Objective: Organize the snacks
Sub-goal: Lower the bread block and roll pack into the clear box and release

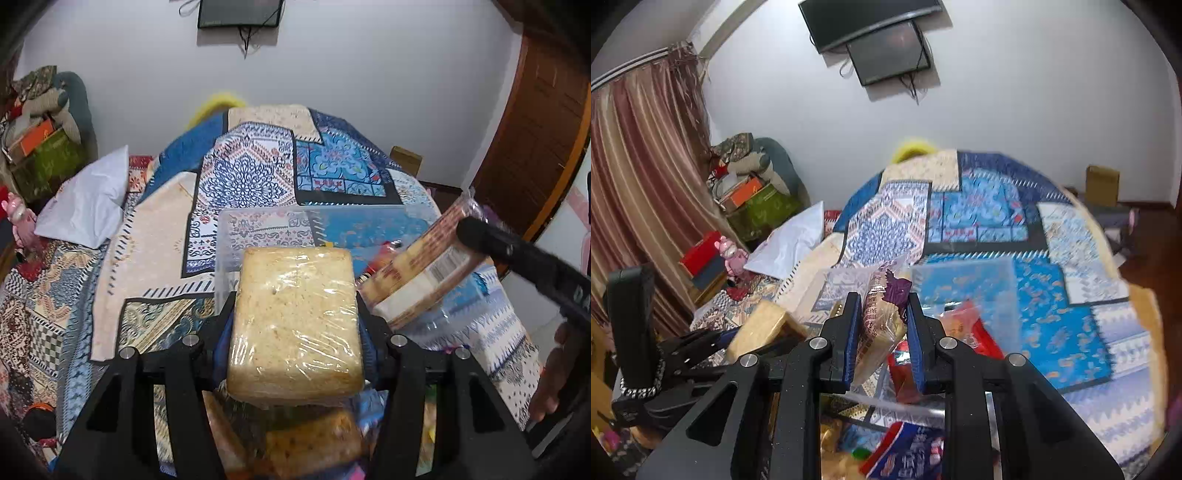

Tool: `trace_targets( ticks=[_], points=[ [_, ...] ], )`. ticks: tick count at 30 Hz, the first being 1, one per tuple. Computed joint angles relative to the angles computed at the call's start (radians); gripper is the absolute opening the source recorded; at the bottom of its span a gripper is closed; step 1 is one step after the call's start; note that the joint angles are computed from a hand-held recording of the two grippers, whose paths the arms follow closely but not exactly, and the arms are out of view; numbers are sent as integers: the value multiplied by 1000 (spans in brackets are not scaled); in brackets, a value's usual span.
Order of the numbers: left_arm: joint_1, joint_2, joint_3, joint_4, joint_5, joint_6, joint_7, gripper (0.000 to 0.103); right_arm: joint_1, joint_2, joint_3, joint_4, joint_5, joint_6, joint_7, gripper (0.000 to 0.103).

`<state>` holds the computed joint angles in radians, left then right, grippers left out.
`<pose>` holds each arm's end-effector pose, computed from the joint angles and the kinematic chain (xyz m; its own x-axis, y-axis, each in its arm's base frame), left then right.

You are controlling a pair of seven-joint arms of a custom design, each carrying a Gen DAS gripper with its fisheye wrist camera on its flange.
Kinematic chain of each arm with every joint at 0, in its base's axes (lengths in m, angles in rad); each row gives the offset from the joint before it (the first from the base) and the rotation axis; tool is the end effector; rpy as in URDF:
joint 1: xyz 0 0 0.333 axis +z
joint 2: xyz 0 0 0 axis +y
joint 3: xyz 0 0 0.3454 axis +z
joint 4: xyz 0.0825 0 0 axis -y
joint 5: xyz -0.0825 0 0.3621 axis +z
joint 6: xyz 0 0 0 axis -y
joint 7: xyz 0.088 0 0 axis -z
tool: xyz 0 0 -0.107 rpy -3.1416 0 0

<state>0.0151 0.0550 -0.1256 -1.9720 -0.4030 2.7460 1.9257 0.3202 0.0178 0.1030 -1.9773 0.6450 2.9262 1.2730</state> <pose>0.5962 -0.0487 0.5626 -0.1964 -0.9717 0.1311 -0.7330 0.0567 -0.6779 0.5498 0.2055 0.5981 0.3066 -0.8881 -0.3426 -0.6509 0.0670 -0.7562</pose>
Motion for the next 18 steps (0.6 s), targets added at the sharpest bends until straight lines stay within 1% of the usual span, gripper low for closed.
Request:
trace_targets(
  ticks=[1, 7, 10, 11, 12, 14, 15, 17, 18],
  points=[
    [-4, 25, 2, 21, 34, -2, -26, 55, -2, 12, 0, 11, 15, -14, -9, 21],
    [-9, 110, -5, 93, 141, -15, -101, 55, -22, 58, 7, 47, -20, -83, 6, 21],
    [-6, 125, -12, 102, 168, -21, -118, 55, -19, 62, 1, 41, -113, -85, 57, 21],
    [-8, 124, -11, 93, 180, -3, -130, 56, -16, 57, -2, 34, -159, -84, 80, 21],
    [-4, 121, -17, 88, 173, 5, -122, 59, -16, 53, -3, 32, -186, -88, 94, 21],
    [4, 107, -26, 75, 156, 16, -107, 62, -18, 51, -5, 33, -229, -95, 116, 21],
    [3, 99, -25, 69, 161, 23, -110, 63, -18, 44, -7, 28, -253, -100, 130, 22],
    [10, 70, -30, 49, 137, 35, -79, 64, -20, 30, -7, 19, -271, -98, 139, 29],
    [14, 55, -33, 38, 117, 40, -58, 64, -21, 11, -6, 4, -266, -95, 133, 34]
  ],
)
